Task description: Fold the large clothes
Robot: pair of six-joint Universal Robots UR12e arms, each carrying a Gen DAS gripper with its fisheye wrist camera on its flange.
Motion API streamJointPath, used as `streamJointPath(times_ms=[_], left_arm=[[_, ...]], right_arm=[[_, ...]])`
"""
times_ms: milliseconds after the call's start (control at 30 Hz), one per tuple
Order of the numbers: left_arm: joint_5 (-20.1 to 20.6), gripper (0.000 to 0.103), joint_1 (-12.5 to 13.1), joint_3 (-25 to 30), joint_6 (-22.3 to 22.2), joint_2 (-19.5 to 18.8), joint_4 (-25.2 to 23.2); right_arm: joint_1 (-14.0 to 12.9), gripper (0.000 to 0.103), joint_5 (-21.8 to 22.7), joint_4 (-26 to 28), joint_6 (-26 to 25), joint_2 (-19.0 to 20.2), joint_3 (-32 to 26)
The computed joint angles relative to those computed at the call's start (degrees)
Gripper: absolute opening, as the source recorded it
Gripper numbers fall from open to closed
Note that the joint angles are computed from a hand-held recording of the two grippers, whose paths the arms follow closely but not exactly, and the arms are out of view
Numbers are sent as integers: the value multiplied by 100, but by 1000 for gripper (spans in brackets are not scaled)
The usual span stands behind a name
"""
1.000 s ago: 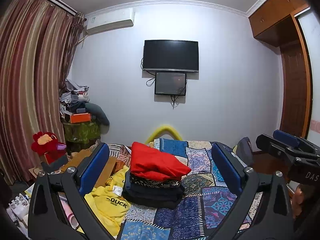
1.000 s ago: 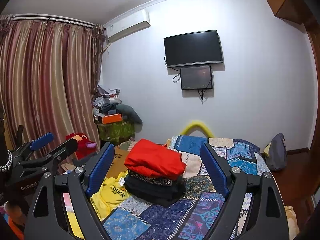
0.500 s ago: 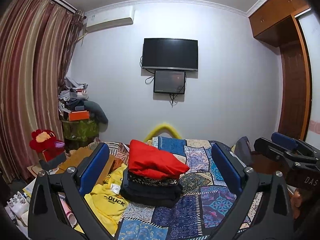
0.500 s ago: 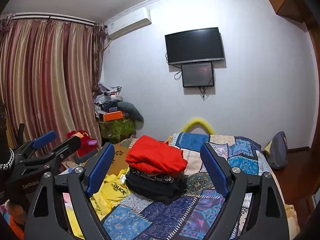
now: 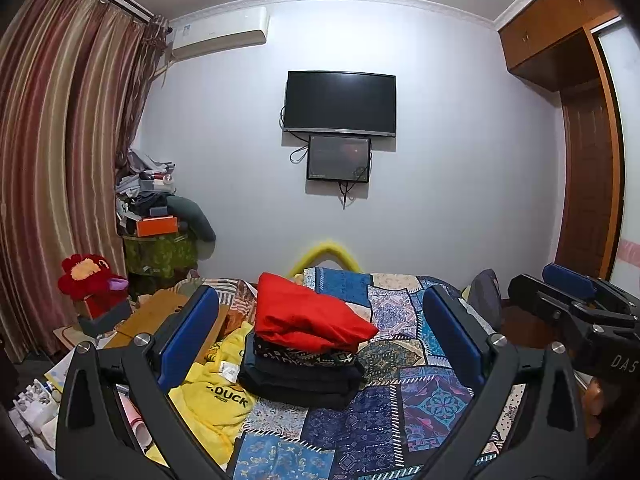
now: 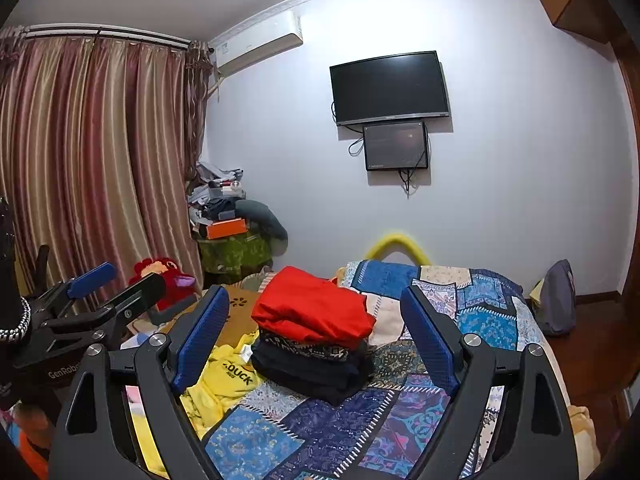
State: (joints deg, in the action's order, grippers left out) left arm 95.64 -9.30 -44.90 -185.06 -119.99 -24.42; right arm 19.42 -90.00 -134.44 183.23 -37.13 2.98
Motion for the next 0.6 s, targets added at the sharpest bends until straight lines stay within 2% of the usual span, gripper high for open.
streamJointPath(times_ms=[167,433,600], left_arm=[[-7,102,-3,33,-8,-14,-28],[-206,102,8,-10,-8,24,-66],[-160,102,-20,-27,23,30,-42]], right_arm=[[-8,85,15,-187,21,-184,375],[-13,85,-6,-288,64,-265,547],[-13,85,-22,-302,106,-267,567]])
